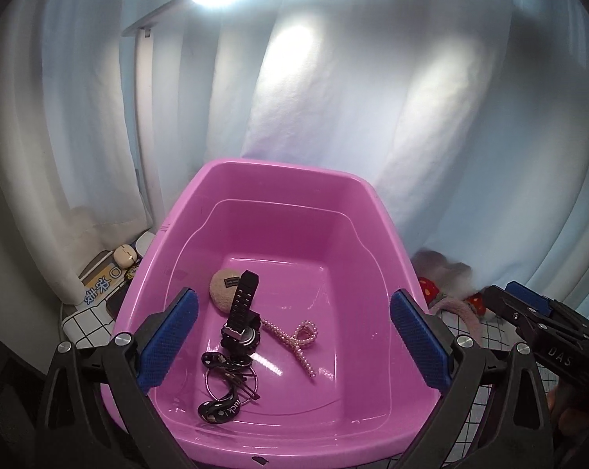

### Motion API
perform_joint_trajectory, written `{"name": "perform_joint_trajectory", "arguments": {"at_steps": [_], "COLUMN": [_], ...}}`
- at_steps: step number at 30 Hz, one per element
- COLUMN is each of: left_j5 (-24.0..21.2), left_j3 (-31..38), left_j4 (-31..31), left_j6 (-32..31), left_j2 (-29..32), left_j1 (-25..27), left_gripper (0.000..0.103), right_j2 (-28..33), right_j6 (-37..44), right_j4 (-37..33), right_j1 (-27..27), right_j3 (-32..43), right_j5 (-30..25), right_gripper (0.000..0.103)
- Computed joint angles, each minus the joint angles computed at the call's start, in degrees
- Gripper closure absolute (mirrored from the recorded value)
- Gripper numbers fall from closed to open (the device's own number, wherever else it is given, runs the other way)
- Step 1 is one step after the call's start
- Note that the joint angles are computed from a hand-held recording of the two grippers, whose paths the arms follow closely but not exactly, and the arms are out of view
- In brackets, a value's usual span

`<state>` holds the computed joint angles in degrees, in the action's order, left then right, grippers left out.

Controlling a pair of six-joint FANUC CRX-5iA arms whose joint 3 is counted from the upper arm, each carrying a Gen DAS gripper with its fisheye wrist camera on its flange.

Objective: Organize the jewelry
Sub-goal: 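Withdraw the right gripper from the tub toward the pink headband, then grasp the pink headband with the right gripper while the left grasps the silver bangle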

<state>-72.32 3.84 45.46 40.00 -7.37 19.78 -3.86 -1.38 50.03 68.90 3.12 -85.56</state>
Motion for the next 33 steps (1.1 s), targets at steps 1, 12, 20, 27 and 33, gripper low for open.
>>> {"name": "perform_joint_trajectory", "arguments": {"at_steps": [1,12,20,27,33], "left_j5": [-0.5,-4.7,0.0,8.0,13.7], "left_j3": [-0.7,-7.5,-11.2,-14.3,-13.8], "left_j4": [1.2,4.6,-3.7,-12.8,-23.8], "left_j6": [-0.9,-2.5,4.0,14.4,26.5], "left_j2": [-0.6,-7.2,-10.8,-9.8,-5.2], "left_j1": [-0.4,-9.8,-17.7,-25.5,-30.8], "left_gripper": [0.006,0.006,0.006,0.006,0.006], "right_j2": [-1.2,-13.8,-20.3,-21.1,-18.3], "right_j6": [-1.9,-16.7,-9.0,0.8,7.1], "right_j4": [0.0,-4.5,-12.1,-17.3,-18.6], "right_j1": [1.3,10.5,-0.7,-12.3,-17.3], "right_j3": [-1.1,-12.6,-22.0,-27.1,-27.7], "right_j5": [-2.8,-20.4,-8.2,3.1,7.0], "right_gripper": [0.043,0.041,0.040,0.040,0.040]}}
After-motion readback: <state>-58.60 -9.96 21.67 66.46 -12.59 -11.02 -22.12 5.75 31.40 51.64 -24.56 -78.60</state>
